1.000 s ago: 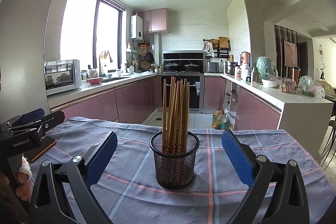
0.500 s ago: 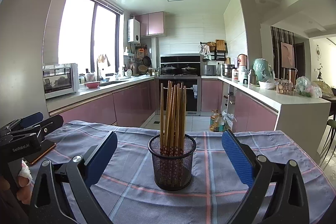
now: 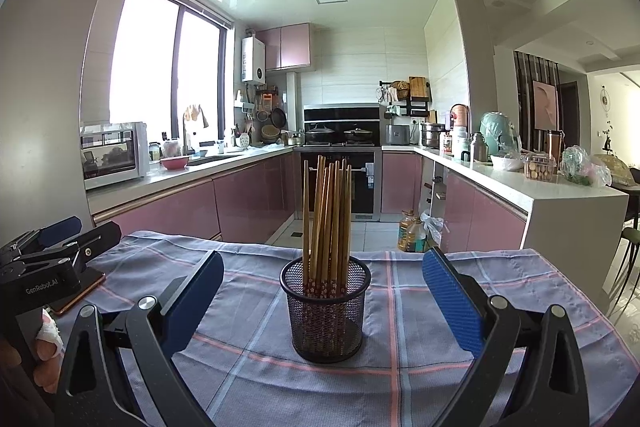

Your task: Organize utensils

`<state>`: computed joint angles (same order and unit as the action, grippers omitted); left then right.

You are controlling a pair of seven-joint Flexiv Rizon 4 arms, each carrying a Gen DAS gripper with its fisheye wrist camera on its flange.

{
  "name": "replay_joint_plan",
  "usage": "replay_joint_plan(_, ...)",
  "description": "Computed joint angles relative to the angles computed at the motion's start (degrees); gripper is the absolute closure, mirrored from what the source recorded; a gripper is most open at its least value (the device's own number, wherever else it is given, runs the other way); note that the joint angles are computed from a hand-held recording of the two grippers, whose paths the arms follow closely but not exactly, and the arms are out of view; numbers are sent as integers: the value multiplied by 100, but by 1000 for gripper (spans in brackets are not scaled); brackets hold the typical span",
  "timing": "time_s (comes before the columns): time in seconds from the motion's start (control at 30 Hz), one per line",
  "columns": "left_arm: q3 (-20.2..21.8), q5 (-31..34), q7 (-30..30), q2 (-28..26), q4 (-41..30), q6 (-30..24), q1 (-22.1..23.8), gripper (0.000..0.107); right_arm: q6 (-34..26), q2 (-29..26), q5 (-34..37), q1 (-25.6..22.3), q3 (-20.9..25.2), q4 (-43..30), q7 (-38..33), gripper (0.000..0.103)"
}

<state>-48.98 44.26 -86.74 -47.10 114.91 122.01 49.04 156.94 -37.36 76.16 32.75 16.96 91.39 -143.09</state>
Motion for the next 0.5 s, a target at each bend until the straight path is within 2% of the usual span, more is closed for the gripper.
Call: replay_joint_plan(0.5, 53, 72, -80, 4, -32, 9, -37, 9, 62, 6, -39, 16, -15, 16, 51, 7)
